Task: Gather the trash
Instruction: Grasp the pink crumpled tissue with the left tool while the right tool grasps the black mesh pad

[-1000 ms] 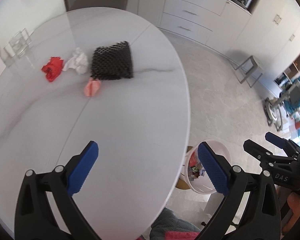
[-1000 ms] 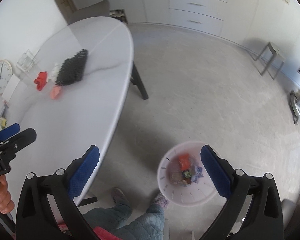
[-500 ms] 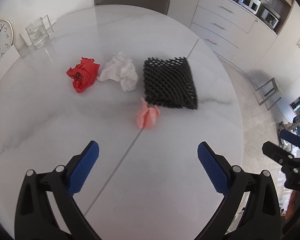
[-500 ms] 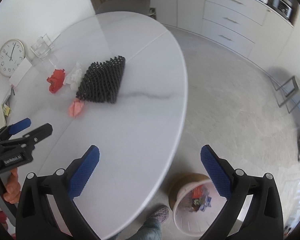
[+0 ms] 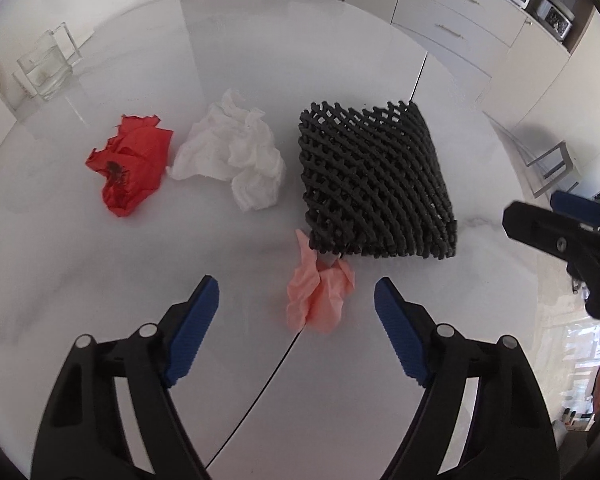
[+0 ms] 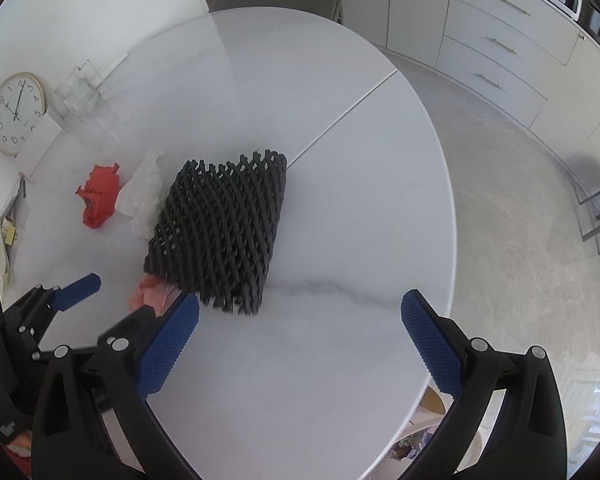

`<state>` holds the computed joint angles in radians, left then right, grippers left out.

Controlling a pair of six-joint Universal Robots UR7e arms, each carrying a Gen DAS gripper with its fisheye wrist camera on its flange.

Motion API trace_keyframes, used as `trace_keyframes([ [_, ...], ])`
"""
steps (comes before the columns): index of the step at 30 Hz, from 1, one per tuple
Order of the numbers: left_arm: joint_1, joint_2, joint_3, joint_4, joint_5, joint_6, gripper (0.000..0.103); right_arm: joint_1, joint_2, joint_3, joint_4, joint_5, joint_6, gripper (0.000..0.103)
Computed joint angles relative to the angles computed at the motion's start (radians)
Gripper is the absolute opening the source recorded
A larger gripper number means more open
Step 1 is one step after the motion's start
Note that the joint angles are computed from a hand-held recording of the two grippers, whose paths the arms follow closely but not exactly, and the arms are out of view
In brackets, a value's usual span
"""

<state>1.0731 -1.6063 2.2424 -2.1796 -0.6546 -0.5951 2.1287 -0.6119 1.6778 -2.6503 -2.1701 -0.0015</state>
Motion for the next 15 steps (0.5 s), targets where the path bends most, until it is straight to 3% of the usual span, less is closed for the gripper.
trace_keyframes([
  [5,0.023,0.049,-0.019,-0.01,-0.013,0.03,0.053,-0.01,0.053,-0.072,0.044,0.001,-0.025,0.101],
  [7,0.038,0.06,-0.025,-0.03,-0.033,0.044,0.038,-0.013,0.072,-0.097,0.056,0.003,-0.035,0.101],
  [14,0.054,0.05,-0.02,-0.088,-0.041,0.067,0.031,-0.022,0.117,-0.156,0.088,0.037,-0.037,0.1],
  [15,0.052,0.043,-0.017,-0.089,-0.039,0.065,0.031,-0.025,0.123,-0.164,0.092,0.047,-0.037,0.096],
])
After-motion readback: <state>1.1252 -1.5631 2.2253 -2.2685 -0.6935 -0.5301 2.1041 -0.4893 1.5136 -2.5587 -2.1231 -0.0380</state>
